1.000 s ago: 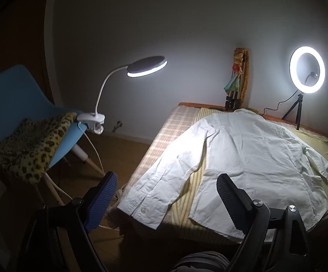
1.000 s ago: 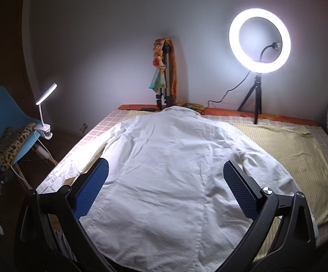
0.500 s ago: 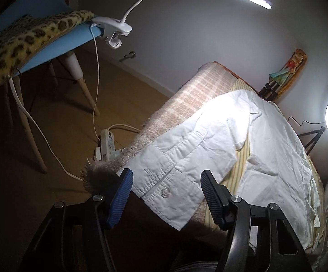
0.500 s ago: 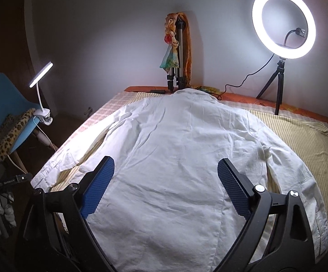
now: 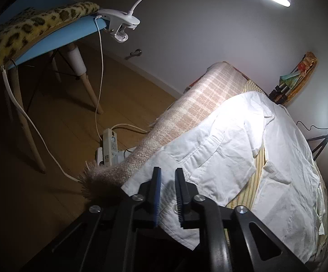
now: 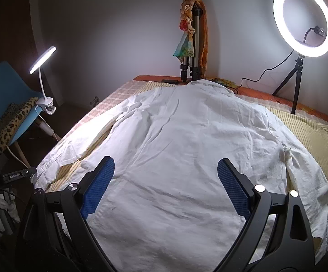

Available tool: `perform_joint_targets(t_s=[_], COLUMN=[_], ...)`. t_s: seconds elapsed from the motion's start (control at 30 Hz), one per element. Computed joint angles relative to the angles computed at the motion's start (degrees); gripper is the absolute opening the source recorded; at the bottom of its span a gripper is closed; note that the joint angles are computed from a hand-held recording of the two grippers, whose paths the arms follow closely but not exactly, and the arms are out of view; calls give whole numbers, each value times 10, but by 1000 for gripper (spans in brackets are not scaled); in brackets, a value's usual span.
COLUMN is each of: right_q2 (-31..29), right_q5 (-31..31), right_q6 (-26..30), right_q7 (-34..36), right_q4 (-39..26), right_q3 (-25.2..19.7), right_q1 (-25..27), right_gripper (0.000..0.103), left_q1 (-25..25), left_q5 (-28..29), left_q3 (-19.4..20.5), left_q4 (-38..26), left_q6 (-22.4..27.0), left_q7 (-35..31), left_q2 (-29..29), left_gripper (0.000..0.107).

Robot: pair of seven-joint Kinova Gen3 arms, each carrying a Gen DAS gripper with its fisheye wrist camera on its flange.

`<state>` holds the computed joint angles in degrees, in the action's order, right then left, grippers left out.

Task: Fold small clothes
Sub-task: 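Lower the left tool onto the white shirt's side edge and grasp it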

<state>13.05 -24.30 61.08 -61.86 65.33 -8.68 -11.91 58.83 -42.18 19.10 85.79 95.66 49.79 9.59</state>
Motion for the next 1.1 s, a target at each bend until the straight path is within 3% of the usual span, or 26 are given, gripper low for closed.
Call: perform_joint_targets(t_s=[0.07,0.13,0.17,0.2,0.23,0.33,0.43,0.53,0.57,0.73,0.8,0.9,0.97,1.0,1.1], right_q2=[1,1,1,0,0,-1,0,1,2,21,50,121,170,194,255], right_q5=[0,-7,-10,-12,-13,-16,-14,-12,-13,-23,-44,-69,-81,-80,-70], right_q6=[3,7,8,9,10,13,14,16,17,25,59,129,176,199,268], right_q7=[1,4,5,6,7,11,8,9,10,22,25,-2,-34,-51,-95], right_q4=[-3,-3,-4,-3,-3,-1,-1,-3,-5,-33,-71,-149,-202,-229,-309], right_q3=[0,-1,-1,-1,-1,-1,-1,-1,-2,2,-2,-42,-28,-31,-36], right_q1=[0,3,4,5,6,7,4,2,2,-10,-3,26,11,7,-8], right_gripper=[95,95,95,95,95,95,95,95,95,95,95,76,65,59,58], left_q1=[-5,-22,-29,-40,-43,-28,-23,16,37,147,154,139,119,113,87], left_q5=[-5,-6,-3,-1,6,37,51,46,38,3,-38,-108,-154,-178,-247], left_q3=[10,34,41,51,53,19,5,-23,-40,-149,-143,-105,-65,-49,14], left_q4=[-12,-26,-26,-20,-17,-6,17,6,3,-65,-109,-174,-219,-237,-273], left_q6=[21,53,56,54,52,22,-17,10,19,79,117,154,167,165,135], left_q7=[-6,-11,-6,3,11,21,42,73,75,-3,-50,-120,-167,-190,-260], left_q2=[9,20,21,18,17,9,-1,8,10,40,64,99,122,131,151], left_gripper=[1,15,47,69,71,70,42,24,8,1,1,0,0,0,0])
